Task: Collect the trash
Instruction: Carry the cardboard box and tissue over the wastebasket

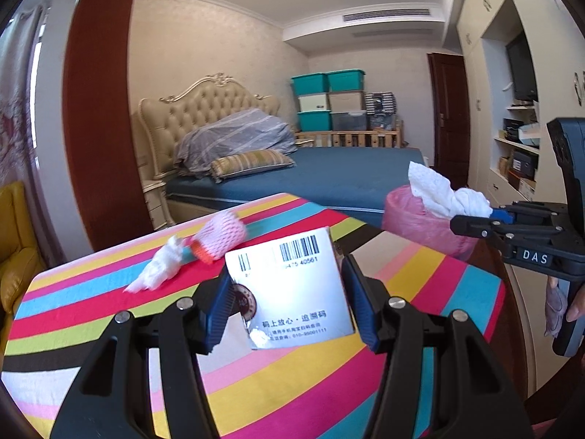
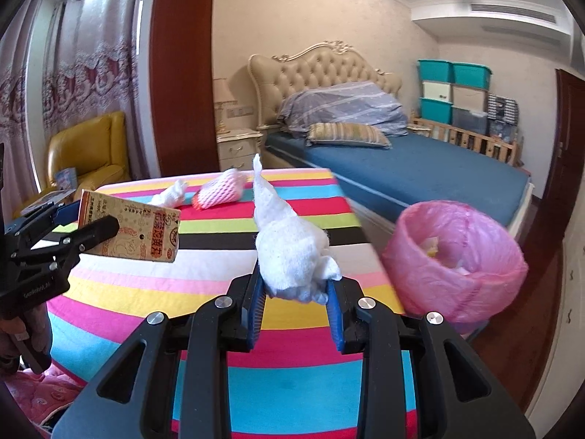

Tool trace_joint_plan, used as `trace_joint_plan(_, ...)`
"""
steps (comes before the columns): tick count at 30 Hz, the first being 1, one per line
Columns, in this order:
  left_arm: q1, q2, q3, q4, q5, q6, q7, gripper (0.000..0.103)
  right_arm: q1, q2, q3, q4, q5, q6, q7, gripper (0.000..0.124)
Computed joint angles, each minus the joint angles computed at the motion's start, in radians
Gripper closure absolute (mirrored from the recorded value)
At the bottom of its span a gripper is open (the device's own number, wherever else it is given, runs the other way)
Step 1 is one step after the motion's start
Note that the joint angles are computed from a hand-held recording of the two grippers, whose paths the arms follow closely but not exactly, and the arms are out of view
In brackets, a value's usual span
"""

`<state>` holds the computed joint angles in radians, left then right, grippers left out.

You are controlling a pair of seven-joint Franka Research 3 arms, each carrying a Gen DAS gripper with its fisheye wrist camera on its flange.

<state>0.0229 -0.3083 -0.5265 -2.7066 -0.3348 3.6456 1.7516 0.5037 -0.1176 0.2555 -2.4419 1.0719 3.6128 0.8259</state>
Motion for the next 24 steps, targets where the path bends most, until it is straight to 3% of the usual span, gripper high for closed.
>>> trace_joint_plan(6,-0.047,0.100,-0.011,0.104,0.002,-0.002,0.043,0.048,-0.020,-0.024,-0.014,-0.013,0.052,0.029,-0.029,0.094)
trace_joint_plan(16,-0.195,0.252,0.093,0.280,0.053,-0.046,0.071,0.048,-0.093,-0.065,-0.052,-0.057,0.036,0.059,0.020,0.094)
trace_joint_plan(24,-0.309,0.381,0.169,0.457,0.067,-0.095,0.093,0.048,-0.177,-0.050,-0.098,-0.024,0.002,0.013,0.007,0.094)
